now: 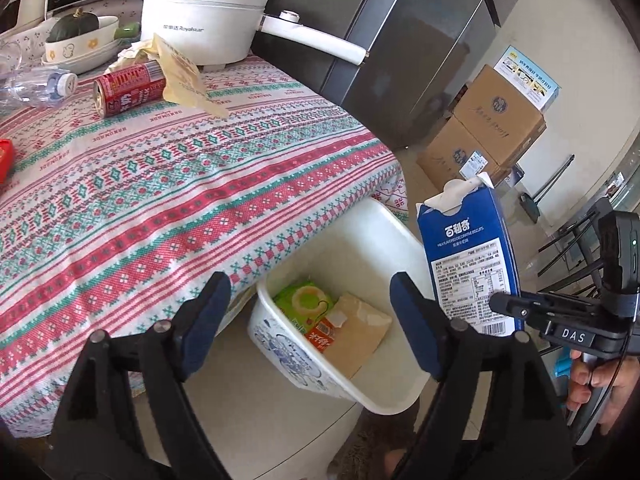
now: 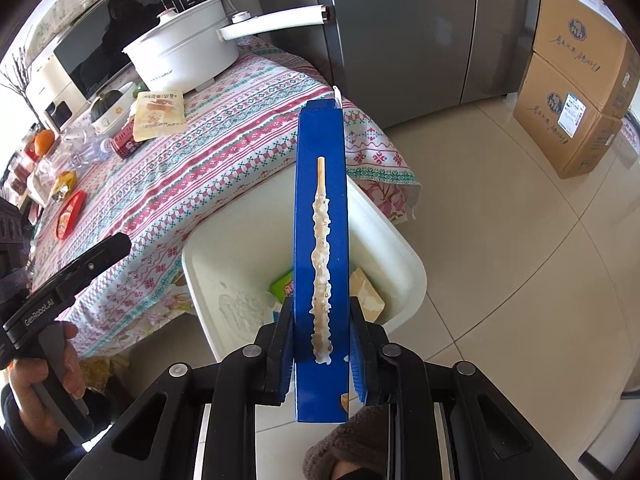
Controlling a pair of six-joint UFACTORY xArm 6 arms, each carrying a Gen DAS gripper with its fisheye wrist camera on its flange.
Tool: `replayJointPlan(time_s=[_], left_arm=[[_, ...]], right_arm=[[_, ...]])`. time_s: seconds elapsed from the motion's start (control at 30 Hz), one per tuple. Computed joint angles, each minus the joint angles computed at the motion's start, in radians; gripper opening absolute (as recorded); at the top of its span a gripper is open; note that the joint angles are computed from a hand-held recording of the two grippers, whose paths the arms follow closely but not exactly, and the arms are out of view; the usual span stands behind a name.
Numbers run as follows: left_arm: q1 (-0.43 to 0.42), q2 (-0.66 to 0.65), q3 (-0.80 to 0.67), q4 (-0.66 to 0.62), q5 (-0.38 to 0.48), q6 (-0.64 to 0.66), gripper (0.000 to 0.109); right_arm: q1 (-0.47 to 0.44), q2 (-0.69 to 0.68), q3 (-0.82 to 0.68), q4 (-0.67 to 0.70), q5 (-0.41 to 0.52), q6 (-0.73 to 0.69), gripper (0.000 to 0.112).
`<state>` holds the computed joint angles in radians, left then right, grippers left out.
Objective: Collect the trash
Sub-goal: 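Open the right gripper to drop the blue box into the bin, then move both grippers back over the table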
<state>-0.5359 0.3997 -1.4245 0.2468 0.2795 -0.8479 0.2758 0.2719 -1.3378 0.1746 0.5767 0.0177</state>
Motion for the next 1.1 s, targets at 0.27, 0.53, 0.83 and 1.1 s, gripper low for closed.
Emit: replayJointPlan(time_s=[0.27,0.53,0.83,1.1], left_arm=[[0.035,-0.102,0.110,0.081,0.106,-0.107,0.090],[0.064,-0.208,0.213,0.162,0.143,-0.195,0.097],[0.092,-0.297,0.273,0.234,0.212,-0.232,0.099],[0.121,-0.346,0.276,0.293,0.285,-0.208,0.100]], right_arm=[[0.019,0.030,-0.049,0.002,0.027,-0.002,0.026],[0.039,0.050,-0.096,-0.028,0.039,0.056,0.062],[0.091,0.091,-0.184,-0.064,0.063,0.076,0.069],[0.143,0.136,-0.282,-0.101,0.077,0.091,0.073]])
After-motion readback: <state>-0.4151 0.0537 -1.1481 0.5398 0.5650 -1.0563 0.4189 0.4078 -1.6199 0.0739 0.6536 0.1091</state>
